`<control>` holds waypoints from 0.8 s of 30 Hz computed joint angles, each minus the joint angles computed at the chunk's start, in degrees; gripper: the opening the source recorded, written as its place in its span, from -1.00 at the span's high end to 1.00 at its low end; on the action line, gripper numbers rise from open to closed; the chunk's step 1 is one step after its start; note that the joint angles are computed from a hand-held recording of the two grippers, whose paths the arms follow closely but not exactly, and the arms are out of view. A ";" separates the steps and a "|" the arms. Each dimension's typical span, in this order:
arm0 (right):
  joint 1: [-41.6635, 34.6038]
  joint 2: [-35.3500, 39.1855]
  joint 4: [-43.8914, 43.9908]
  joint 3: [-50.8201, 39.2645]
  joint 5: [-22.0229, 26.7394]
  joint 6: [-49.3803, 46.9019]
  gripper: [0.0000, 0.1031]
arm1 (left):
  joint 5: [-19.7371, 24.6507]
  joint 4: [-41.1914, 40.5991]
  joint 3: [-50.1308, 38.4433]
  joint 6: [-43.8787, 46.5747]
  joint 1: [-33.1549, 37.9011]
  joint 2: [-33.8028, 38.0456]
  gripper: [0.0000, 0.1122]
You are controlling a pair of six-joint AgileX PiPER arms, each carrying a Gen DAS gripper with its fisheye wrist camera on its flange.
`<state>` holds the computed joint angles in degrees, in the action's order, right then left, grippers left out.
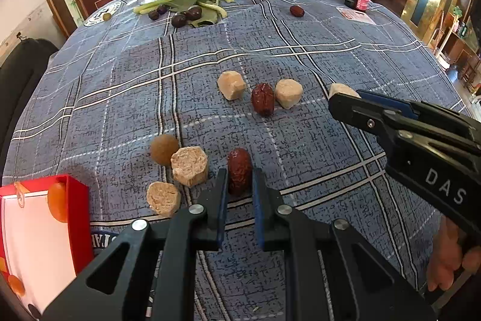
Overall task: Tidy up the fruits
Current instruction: 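Grasp a red date with the left tool while the right tool holds the cake slice, then carry the date and cake slice to the tray and open both tools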
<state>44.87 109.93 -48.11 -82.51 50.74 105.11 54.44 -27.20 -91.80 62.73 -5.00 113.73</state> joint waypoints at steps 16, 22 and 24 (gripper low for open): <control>3.32 -1.26 -10.76 2.34 -0.44 9.35 0.49 | 5.38 -16.21 3.57 11.29 14.79 -10.91 0.71; 4.41 0.93 -8.87 -1.42 -0.95 9.12 0.49 | 10.91 -21.23 -0.70 14.49 23.44 -10.28 0.70; 5.22 2.17 -8.48 -4.21 -0.71 7.69 0.49 | 11.89 -21.94 -2.51 14.62 25.47 -9.34 0.70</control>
